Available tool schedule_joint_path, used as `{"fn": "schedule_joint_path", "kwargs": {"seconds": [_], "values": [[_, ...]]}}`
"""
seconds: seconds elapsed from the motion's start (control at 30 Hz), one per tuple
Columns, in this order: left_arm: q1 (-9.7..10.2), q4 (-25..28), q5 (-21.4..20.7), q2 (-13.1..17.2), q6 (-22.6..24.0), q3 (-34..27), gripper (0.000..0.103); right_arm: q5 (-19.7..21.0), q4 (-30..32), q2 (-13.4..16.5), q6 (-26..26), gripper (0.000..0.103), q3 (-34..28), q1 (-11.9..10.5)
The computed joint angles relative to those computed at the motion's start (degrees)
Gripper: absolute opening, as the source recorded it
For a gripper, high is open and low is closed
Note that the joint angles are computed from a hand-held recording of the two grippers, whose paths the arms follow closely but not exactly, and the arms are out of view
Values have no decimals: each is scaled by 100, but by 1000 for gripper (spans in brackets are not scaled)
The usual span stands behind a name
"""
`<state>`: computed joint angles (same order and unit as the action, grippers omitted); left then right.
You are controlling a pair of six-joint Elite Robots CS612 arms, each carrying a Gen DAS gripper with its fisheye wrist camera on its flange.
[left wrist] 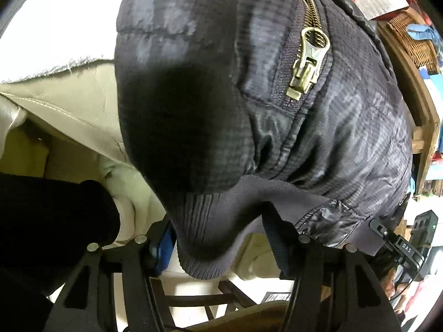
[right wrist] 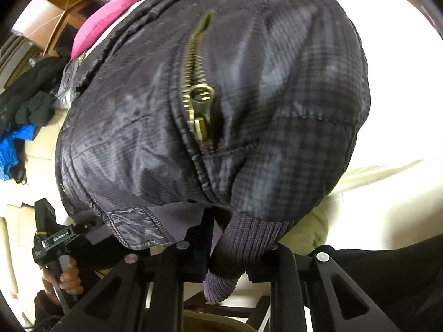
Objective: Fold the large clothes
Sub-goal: 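Fold the held hem up over the jacket toward the collar with both tools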
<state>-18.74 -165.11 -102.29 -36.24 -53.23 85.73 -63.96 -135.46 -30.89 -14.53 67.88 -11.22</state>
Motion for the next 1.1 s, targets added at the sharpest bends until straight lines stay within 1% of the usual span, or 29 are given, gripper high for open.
{"fn": "schedule_joint_path", "kwargs": {"seconds": [0.03, 0.07, 0.1, 0.17, 0.2, 0.23, 0.27, 0.33, 0.37, 0.4, 0.47, 0.5, 0.53, 0.57, 0.63, 0.67, 0.7, 0.8, 0.83, 0.93, 1.03, 1.1], "values": [[-10, 23, 44, -11, 59, 4, 61, 4, 213, 79, -33, 24, -187, -56], [-22, 35, 77, -9, 101, -8, 61, -16, 325, 111, 66, 24, -249, -52], [-30, 18, 95, -10, 160, -8, 60, -28, 410, 138, 135, 27, -300, -47], [-53, 13, 108, 7, 218, -60, 53, -72, 610, 205, 244, 47, -436, -49], [-57, -12, 71, 11, 266, -72, 43, -134, 650, 214, 273, 75, -459, -50], [-59, -40, 46, 16, 292, -79, 35, -261, 629, 224, 332, 81, -476, -38], [-60, -96, 12, 14, 326, -73, 31, -332, 490, 226, 423, 81, -452, -19], [-73, -177, -19, -1, 358, -57, 20, -247, 443, 256, 397, 81, -482, -30], [-79, -220, -27, -9, 385, -48, 17, -198, 411, 282, 359, 81, -502, -31], [-85, -236, -20, -15, 409, -45, 16, -163, 403, 312, 329, 78, -530, -34], [-104, -226, 21, -43, 433, -42, 15, 5, 340, 359, 257, 62, -523, -20], [-107, -246, 15, -55, 421, -32, 14, 117, 383, 353, 139, 43, -508, -23], [-110, -261, -1, -69, 391, -23, 14, 120, 373, 357, 76, 31, -497, -9], [-109, -258, -20, -71, 361, -31, 14, 42, 271, 312, -28, 29, -423, 14], [-93, -283, -84, -41, 295, -14, 15, -77, 124, 246, -135, 19, -313, 44], [-77, -281, -124, -38, 286, -2, 15, -80, 62, 203, -166, 19, -248, 50], [-67, -237, -120, -27, 315, -20, 17, -60, -8, 160, -157, 17, -182, 44], [-98, -167, -17, -40, 427, -32, 18, 130, -169, 30, -125, 15, 17, 8], [-121, -172, 55, -65, 466, -18, 13, 189, -199, -20, -154, 14, 85, -30], [-198, -371, 284, -191, 660, 113, 8, 293, -483, -197, -226, 13, 359, -47], [-256, -740, 437, -349, 830, 283, 8, 426, -666, -327, -312, 12, 510, -89], [-299, -859, 580, -464, 979, 357, 8, 489, -814, -399, -352, 11, 566, -103]]}}
